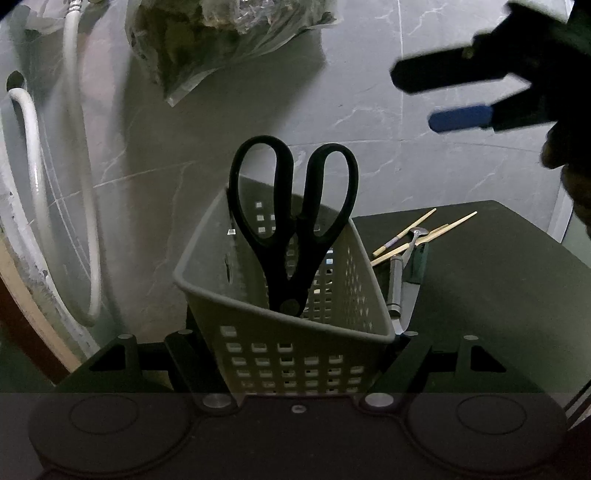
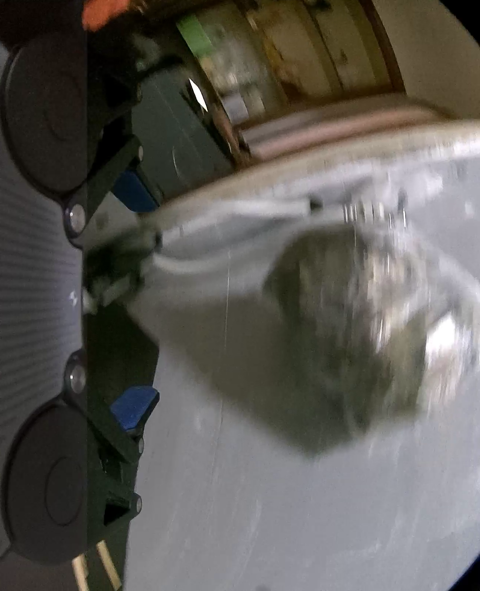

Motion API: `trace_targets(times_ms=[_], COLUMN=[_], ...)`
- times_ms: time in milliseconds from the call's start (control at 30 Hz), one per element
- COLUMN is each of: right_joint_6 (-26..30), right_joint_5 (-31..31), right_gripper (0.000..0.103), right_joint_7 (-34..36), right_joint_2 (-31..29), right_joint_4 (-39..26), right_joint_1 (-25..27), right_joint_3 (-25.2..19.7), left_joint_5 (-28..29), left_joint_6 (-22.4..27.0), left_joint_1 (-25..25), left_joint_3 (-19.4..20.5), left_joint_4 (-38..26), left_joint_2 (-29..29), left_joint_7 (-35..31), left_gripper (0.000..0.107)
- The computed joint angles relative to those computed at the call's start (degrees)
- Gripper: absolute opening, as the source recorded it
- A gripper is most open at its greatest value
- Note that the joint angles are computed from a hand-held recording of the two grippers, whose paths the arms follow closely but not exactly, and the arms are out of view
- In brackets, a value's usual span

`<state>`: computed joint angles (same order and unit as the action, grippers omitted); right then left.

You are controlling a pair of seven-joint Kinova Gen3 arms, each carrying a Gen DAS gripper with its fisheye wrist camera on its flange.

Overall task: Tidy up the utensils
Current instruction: 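Lower the right tool to the utensil pile and grasp a metal spoon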

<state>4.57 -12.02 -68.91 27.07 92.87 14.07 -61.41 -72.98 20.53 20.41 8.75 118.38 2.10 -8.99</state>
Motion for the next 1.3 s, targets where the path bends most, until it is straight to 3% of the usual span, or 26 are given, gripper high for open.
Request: trace_targets(times_ms=[100,200,333,567,633,867,1033,1100,1233,1300], right_joint_6=[-0.44,3.0,10.56,24.02,28.21,39.85,46.99,49.87,54.41,54.77], right_joint_5=[0.36,6.67,5.76,-7.24,-7.98,-12.17,-14.0,-14.51,-17.39,-17.69], right_gripper=[0.103,0.103,0.103,0.101,0.1,0.091,0.074,0.058,0.043,0.02], right_joint_7=[-6.57,-12.81,-10.39,3.41,3.99,3.42,2.84,2.62,2.55,1.88], right_joint_2=[-0.07,2.95,9.26,23.1,26.56,33.58,36.92,38.22,40.26,40.45], right_joint_4=[-1.85,-7.3,-17.55,-36.13,-41.44,-56.27,-64.66,-67.92,-72.85,-73.75], right_joint_1=[-4.44,-10.0,-17.32,-18.53,-18.74,-23.03,-26.03,-27.25,-28.25,-28.98], right_joint_3=[7.96,15.93,25.53,27.04,26.57,32.39,37.23,39.44,41.86,43.43], left_joint_5=[0.74,1.89,3.83,7.23,7.98,9.12,9.73,9.69,9.42,9.33], left_joint_6=[1.19,2.59,4.64,8.74,9.74,12.69,13.94,14.25,14.39,14.28], left_joint_1=[0.4,0.93,1.69,3.48,4.0,5.62,6.3,6.59,6.92,6.96], left_joint_3=[0.29,0.53,0.7,0.55,0.38,0.13,0.0,-0.11,-0.39,-0.46], left_joint_4=[-0.37,-0.97,-1.97,-4.61,-5.16,-6.33,-7.28,-7.51,-7.54,-7.4], left_joint_2=[0.16,0.42,0.84,2.21,2.44,3.06,3.67,3.89,4.0,3.92], left_joint_7=[0.1,-0.09,-0.69,-1.79,-1.93,-1.21,-1.35,-1.14,-0.8,-0.79], left_gripper=[0.077,0.077,0.077,0.077,0.077,0.077,0.077,0.077,0.077,0.077])
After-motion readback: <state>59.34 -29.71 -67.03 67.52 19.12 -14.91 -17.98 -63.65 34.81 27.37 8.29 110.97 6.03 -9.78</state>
